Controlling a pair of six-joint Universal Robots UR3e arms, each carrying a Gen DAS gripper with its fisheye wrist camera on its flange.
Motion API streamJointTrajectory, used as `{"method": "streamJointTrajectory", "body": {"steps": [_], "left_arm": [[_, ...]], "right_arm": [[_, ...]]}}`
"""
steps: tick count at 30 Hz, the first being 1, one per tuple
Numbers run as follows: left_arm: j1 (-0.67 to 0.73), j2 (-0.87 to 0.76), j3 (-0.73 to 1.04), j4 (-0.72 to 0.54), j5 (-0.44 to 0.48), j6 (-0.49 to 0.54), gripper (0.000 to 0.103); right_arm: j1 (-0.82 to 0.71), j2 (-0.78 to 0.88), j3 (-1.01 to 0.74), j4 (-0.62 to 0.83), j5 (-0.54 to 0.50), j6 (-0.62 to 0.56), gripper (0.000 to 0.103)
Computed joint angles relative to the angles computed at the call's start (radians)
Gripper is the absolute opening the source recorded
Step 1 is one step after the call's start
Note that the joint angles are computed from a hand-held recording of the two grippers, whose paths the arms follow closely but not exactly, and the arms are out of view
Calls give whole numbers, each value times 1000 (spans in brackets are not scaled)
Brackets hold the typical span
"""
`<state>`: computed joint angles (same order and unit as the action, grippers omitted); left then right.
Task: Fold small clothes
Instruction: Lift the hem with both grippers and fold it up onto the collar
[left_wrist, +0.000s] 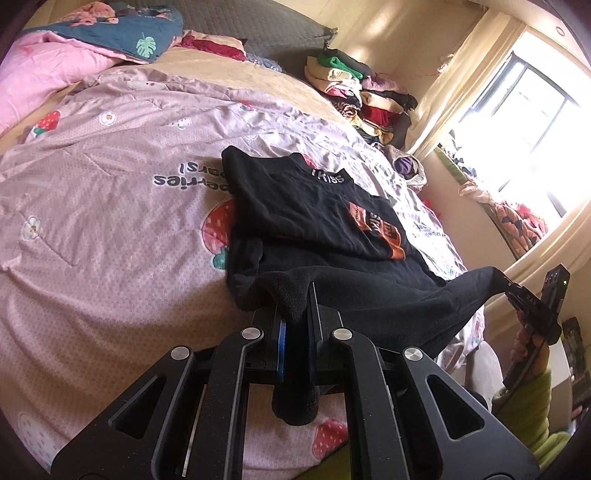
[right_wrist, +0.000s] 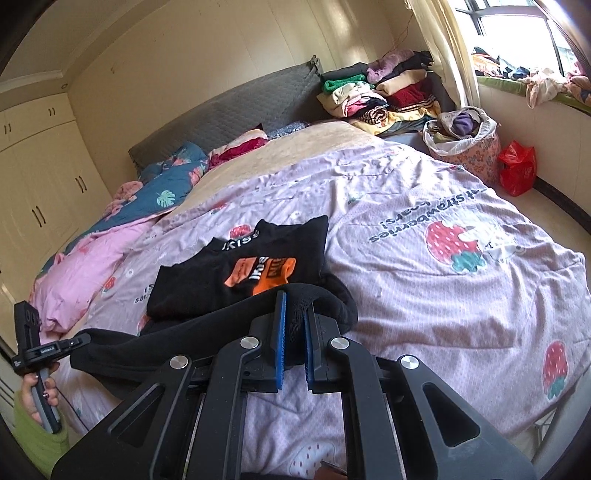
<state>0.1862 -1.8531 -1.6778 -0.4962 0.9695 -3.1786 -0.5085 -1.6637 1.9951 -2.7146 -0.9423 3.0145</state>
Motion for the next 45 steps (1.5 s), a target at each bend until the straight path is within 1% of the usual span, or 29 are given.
{"method": "streamJointTrajectory", "body": {"steps": [3, 10, 17, 25, 30, 36, 39, 45], "left_arm": [[-8, -27, 41, -1, 7, -18, 2], [-25, -83, 148, 0, 33, -57, 2], [-30, -161, 261, 3, 38, -102, 2], [-46, -276, 450, -13, 49, -163, 2], [-57, -333, 546, -30, 64, -195, 2], [-74, -418, 706, -101, 103, -221, 2], [-90, -480, 820, -146, 129, -230, 2], [-118, -609, 1048, -250, 179, -229, 2]], "right_arm": [[21, 37, -37, -22, -20, 15, 7], [44, 111, -134, -47, -31, 64, 7], [98, 233, -285, -69, -78, 125, 7], [156, 371, -479, -38, -151, 165, 7], [170, 440, -570, -19, -173, 176, 7], [179, 518, -664, -1, -190, 191, 7], [196, 564, -722, 17, -222, 188, 7], [203, 646, -821, 53, -243, 200, 7]]}}
